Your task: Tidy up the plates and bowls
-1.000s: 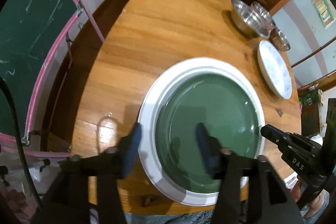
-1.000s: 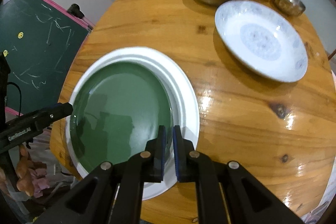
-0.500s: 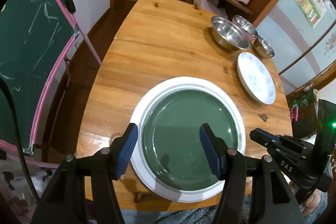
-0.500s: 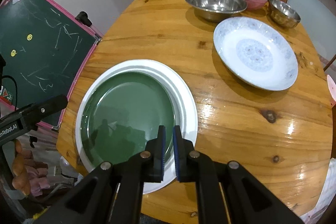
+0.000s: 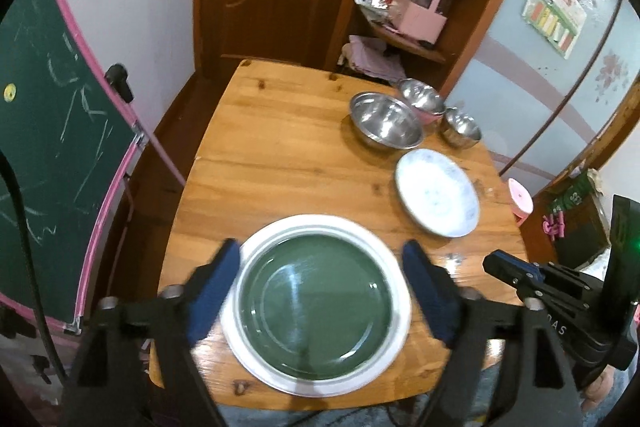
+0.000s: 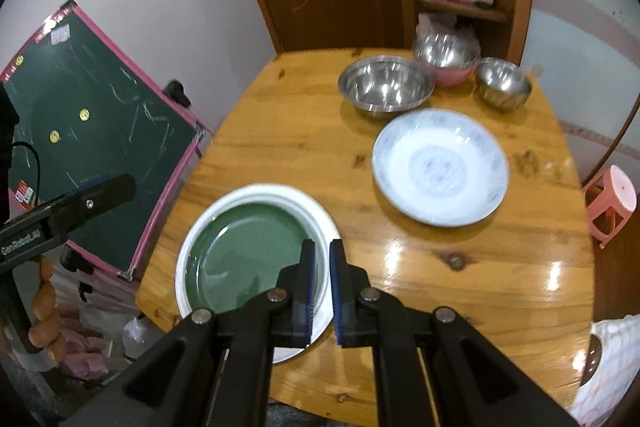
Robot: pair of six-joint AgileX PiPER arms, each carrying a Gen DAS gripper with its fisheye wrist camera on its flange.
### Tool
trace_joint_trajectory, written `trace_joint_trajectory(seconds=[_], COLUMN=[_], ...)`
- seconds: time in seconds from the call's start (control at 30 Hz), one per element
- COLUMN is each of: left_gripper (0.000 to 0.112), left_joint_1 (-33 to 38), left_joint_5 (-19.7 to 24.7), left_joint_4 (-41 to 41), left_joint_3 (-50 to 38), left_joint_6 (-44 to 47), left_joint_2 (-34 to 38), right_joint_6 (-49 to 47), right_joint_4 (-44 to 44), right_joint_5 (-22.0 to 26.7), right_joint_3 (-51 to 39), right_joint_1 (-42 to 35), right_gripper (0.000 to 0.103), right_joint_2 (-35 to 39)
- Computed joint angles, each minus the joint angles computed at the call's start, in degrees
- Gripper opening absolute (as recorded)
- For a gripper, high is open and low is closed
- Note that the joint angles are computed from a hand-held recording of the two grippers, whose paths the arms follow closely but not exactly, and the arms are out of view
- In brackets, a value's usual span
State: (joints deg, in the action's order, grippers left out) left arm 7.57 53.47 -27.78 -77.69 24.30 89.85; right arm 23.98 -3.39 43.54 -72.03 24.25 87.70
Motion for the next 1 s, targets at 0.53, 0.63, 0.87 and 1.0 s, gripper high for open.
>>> trace_joint_trajectory(seconds=[0.53,0.63,0.87,1.0], left_gripper=[0.099,0.099,0.099,0.099], left_joint_1=[-12.2,-16.0,-22.7,-25.1], left_joint_5=[5.4,4.3,2.4,4.5], left_joint_4=[6.2,11.4,19.0,21.4], left_joint_3=[-20.4,-23.9,-34.0,-43.2], left_joint_6=[-11.7,-15.2,-20.0,-21.6], left_joint_2=[3.8,6.2,15.8,25.5], right_joint_6=[-1.6,-2.7,-8.7,-9.5], right_joint_4=[-10.2,-10.6,-7.2,-6.7], right_joint_5=[7.3,6.9,6.9,5.9], right_joint_3=[-6.1,-6.4,-9.8,-10.5], right_joint_1=[-5.6,-8.7,-16.9,-20.4], right_gripper=[0.023,0.038,0.038,0.038], right_joint_2=[-9.5,-10.4,-8.8,-5.5])
